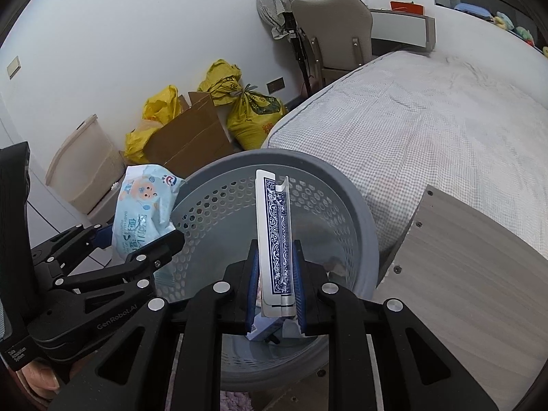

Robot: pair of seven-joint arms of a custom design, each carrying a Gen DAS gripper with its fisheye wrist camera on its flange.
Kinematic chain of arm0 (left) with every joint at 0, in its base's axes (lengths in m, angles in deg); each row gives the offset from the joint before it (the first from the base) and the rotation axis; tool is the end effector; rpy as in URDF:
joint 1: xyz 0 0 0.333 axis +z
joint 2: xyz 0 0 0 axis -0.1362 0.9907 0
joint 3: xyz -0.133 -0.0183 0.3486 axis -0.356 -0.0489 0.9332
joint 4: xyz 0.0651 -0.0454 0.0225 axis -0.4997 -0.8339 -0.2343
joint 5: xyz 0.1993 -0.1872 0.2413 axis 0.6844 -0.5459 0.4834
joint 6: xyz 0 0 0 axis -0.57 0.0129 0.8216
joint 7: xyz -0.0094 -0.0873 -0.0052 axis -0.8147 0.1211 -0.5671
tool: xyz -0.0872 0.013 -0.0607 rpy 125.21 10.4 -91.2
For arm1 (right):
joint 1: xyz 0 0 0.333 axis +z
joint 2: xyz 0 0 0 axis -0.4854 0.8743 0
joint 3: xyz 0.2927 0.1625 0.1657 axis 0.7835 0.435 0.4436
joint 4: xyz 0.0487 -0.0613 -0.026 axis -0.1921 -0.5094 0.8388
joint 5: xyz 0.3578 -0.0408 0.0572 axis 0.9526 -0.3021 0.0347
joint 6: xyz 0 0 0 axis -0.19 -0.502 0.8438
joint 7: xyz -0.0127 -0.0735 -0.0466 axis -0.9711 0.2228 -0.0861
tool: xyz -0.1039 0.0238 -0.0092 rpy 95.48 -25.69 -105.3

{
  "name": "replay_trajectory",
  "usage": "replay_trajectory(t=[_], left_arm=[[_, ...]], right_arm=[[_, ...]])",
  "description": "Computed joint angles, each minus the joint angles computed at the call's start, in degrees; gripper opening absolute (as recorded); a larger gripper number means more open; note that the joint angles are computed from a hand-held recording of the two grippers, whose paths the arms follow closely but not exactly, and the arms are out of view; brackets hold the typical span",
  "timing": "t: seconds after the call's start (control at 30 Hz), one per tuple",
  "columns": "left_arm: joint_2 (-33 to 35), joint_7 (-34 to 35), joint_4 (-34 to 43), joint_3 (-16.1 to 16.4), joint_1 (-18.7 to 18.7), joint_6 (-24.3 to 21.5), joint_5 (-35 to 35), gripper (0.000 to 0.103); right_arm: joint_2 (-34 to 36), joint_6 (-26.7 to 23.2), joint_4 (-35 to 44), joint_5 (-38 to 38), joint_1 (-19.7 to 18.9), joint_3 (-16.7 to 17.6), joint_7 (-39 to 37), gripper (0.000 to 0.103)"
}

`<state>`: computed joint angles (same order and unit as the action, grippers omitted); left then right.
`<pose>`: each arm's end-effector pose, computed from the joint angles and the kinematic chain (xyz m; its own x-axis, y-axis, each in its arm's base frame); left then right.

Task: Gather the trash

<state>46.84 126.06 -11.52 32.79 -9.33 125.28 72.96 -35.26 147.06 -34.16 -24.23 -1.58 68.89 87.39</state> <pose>0.7236 -0.0919 0.5364 -0.4251 -0.9041 -0.0432 -0.6873 0.3535 -0.6345 0.6566 0.3492 0.5264 -0.0859 -0.9682 -0.2349 -0.7412 0.2197 -0.6344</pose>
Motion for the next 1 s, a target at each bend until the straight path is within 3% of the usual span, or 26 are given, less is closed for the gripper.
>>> replay_trajectory(t=[0.07, 0.1, 0.2, 1.0], left_arm=[[-0.3, -0.4, -0.5, 0.2, 0.0, 0.8, 0.0, 0.075], [-0.5, -0.5, -0.9, 0.1, 0.1, 1.3, -0.3, 0.076], [-0.5, -1.3, -0.7, 0.5, 0.0, 0.9, 0.1, 0.077], [-1.7, -4.1, -2.4, 1.2, 0.0, 3.0, 1.7, 0.096]], right_arm=[[-0.1, -0.1, 0.0, -0.4, 0.3, -0.4, 0.4, 0.021], [-0.2, 0.0, -0.2, -0.8, 0.5, -0.7, 0.9, 0.025], [-0.5, -0.2, -0.5, -1.9, 1.0, -1.3, 2.5, 0.034], [-1.4, -0.9, -1.4, -6.1, 1.7, -1.6, 6.1, 0.044]])
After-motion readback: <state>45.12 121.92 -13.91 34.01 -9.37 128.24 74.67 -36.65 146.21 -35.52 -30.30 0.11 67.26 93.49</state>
